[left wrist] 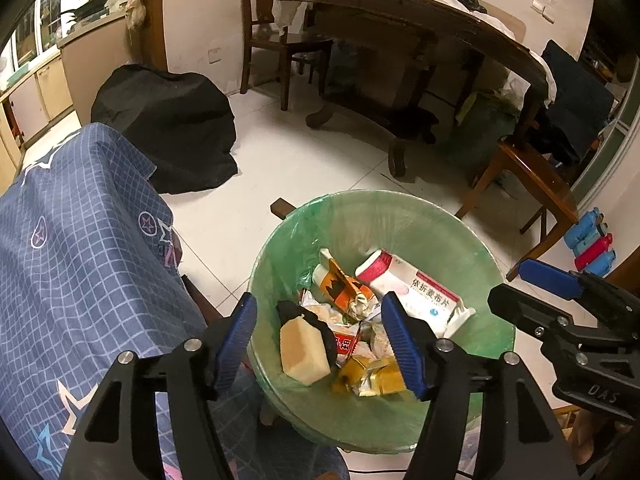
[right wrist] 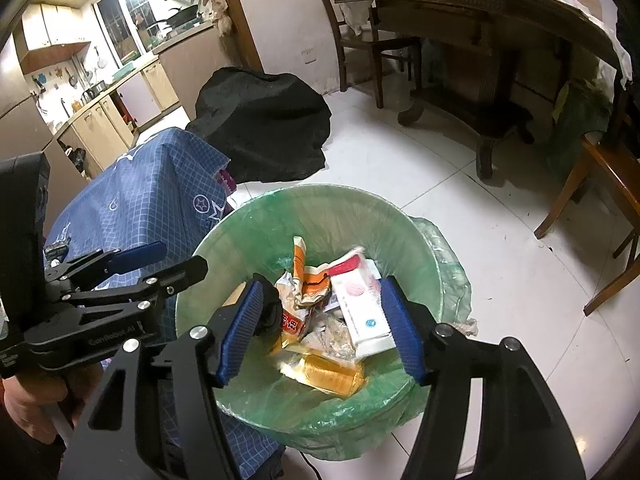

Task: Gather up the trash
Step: 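Move both tools back over the remaining trash on the table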

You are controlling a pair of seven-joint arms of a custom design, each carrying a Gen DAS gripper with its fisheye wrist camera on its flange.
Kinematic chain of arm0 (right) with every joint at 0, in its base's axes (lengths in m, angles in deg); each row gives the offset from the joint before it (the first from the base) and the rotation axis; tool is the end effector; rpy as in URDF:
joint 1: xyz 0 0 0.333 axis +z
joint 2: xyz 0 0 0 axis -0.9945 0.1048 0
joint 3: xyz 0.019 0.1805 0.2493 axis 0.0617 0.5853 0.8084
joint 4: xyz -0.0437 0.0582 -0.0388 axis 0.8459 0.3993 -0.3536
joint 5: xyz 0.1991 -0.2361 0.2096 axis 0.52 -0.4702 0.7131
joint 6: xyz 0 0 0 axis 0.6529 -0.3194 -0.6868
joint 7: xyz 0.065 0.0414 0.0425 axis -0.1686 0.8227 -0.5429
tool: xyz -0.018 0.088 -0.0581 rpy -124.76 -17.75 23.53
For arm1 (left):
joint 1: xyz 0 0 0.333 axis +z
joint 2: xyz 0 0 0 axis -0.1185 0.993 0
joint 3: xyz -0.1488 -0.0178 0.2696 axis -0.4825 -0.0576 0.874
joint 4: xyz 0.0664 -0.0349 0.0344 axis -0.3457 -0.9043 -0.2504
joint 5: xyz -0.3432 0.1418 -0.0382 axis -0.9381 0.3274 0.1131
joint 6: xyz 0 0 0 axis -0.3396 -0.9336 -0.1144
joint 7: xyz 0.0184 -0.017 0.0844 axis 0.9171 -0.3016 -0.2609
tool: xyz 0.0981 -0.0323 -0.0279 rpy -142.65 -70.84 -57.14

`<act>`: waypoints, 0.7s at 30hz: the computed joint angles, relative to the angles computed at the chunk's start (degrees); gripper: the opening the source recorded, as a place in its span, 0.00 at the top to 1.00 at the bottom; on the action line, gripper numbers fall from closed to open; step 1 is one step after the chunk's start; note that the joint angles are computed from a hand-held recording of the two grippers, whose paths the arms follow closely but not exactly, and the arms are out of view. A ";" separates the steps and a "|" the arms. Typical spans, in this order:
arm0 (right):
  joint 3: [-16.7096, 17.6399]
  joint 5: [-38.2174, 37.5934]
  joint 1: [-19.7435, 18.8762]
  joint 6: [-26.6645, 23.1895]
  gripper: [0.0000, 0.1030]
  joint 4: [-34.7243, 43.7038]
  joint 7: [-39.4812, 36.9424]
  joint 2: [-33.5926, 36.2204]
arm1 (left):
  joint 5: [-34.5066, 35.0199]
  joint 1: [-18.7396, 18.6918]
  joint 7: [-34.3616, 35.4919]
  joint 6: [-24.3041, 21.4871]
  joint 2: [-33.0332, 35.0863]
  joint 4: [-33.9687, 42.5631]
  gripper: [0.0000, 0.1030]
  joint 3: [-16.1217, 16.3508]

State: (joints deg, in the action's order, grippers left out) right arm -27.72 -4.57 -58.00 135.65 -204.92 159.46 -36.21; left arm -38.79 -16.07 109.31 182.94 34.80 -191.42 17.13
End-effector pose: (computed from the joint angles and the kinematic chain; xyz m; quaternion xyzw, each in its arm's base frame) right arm 0.3933 0.3356 0.3855 -0.6677 0.6670 -0.1533 0.2930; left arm 0.5105 -0.1740 0.3656 -0.5633 0.7658 -0.2840 0.1247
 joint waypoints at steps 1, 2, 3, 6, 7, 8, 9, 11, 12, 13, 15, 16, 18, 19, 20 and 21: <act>0.03 -0.14 0.04 0.00 0.42 0.05 0.22 0.03 | -0.09 0.02 0.12 -0.07 -0.01 -0.02 0.36 -0.04; 0.05 -0.58 0.08 -0.02 0.42 0.01 0.70 0.00 | -0.73 0.23 0.79 -0.16 -0.06 -0.10 0.36 -0.23; 0.07 -0.87 0.12 -0.05 0.42 -0.05 1.04 -0.08 | -0.78 0.21 0.80 -0.21 -0.12 -0.20 0.36 -0.18; 0.22 -1.60 0.24 -0.29 0.42 -0.06 1.99 -0.34 | -1.26 0.12 0.74 -0.60 -0.80 -0.71 0.36 -0.07; 0.35 -2.44 0.32 -0.38 0.41 -0.10 2.96 -0.57 | -1.54 0.10 0.88 -0.68 -1.02 -0.86 0.36 -0.06; 0.42 -3.33 0.30 -0.24 0.40 -0.24 3.91 -0.81 | -2.65 0.29 1.90 -0.81 -1.48 -1.23 0.36 -0.22; 0.62 -4.89 0.34 -0.17 0.38 -0.37 5.58 -1.13 | -3.46 0.29 2.62 -0.79 -1.97 -1.72 0.36 -0.24; 1.00 -8.10 0.33 0.19 0.34 -0.75 9.01 -1.81 | -6.17 0.37 5.15 -0.92 -3.34 -2.94 0.36 -0.14; 1.45 -10.31 0.43 0.10 0.32 -0.75 11.46 -2.05 | -7.82 0.36 6.72 -1.03 -4.08 -3.59 0.36 0.06; 1.80 -11.78 0.57 0.02 0.31 -0.67 13.20 -2.15 | -8.72 0.18 7.58 -1.00 -4.66 -4.13 0.36 0.39; 2.53 -16.06 0.98 0.36 0.26 -0.40 18.23 -2.15 | -12.49 -0.07 11.50 -0.93 -6.76 -6.01 0.35 1.35; 2.75 -17.05 1.29 0.30 0.26 -0.20 19.35 -2.10 | -14.86 -0.35 14.01 -1.03 -8.05 -7.07 0.35 2.11; 3.66 -20.03 2.46 -0.68 0.23 0.83 22.04 -1.59 | -18.63 -1.22 18.56 -0.57 -10.46 -9.17 0.32 3.83; 3.82 -20.88 3.00 -0.81 0.22 1.31 22.61 -1.29 | -20.63 -1.63 21.54 0.05 -12.27 -10.86 0.31 5.14; 4.10 -21.86 3.70 -0.88 0.21 2.17 23.31 -0.61 | -22.47 -2.18 24.11 0.41 -13.79 -12.22 0.30 6.53; 4.19 -22.73 4.36 -0.51 0.20 3.08 23.77 0.23 | -24.39 -2.72 26.97 0.57 -15.23 -13.40 0.29 8.23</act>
